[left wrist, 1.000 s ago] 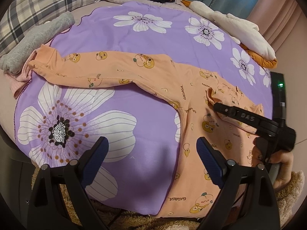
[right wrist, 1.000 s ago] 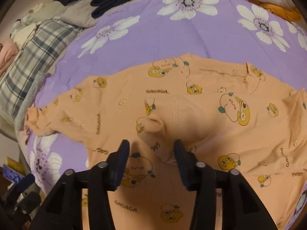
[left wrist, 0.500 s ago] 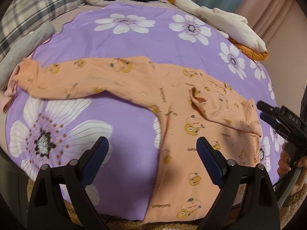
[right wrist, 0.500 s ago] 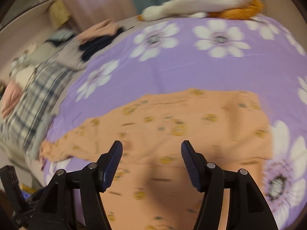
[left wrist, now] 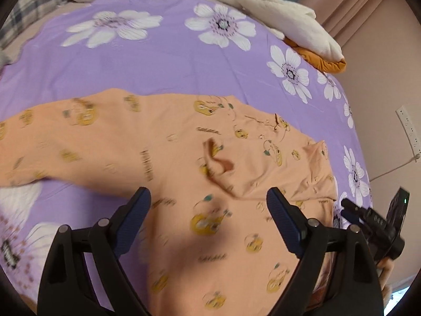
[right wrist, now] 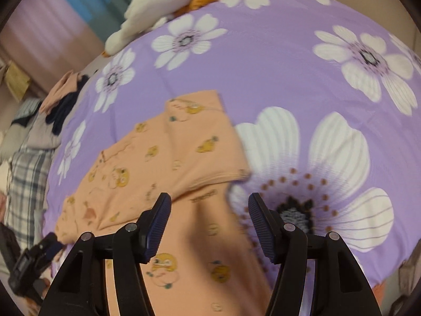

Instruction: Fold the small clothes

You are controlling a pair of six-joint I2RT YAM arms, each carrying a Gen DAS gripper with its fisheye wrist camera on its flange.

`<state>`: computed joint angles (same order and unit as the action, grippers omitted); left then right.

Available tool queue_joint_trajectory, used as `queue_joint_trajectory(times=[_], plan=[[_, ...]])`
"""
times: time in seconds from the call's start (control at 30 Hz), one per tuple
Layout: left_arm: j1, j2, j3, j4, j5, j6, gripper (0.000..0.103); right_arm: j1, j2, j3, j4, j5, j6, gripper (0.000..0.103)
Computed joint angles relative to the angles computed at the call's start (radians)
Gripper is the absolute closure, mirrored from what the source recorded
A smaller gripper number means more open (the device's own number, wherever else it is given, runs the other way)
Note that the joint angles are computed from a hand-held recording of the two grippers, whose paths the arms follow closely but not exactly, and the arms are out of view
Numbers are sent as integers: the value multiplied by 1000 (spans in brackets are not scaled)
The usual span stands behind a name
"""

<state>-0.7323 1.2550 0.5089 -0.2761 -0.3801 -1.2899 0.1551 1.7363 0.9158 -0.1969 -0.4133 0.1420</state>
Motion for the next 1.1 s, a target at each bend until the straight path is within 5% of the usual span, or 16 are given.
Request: queue_joint_trajectory(times=[0.3, 0.43, 0.5, 0.57, 0.63, 1.1], plan=[[187, 239, 17, 250, 220, 117, 31, -74, 66, 28, -4, -39, -16, 49], [210, 279, 27, 336, 268, 147, 58, -76, 87, 32, 1, -52, -16, 49], [222, 321, 40, 378, 299, 146, 61, -73, 94, 34, 3, -56, -17, 49], [213, 349, 74, 342, 274, 135, 70, -69, 104, 37, 4, -61, -19, 49], [196, 362, 114, 271, 220, 130, 89, -64, 110, 39, 3, -58, -21, 49], [105, 216, 177, 166, 63, 150, 96, -41, 99, 34, -2, -9, -24, 49]])
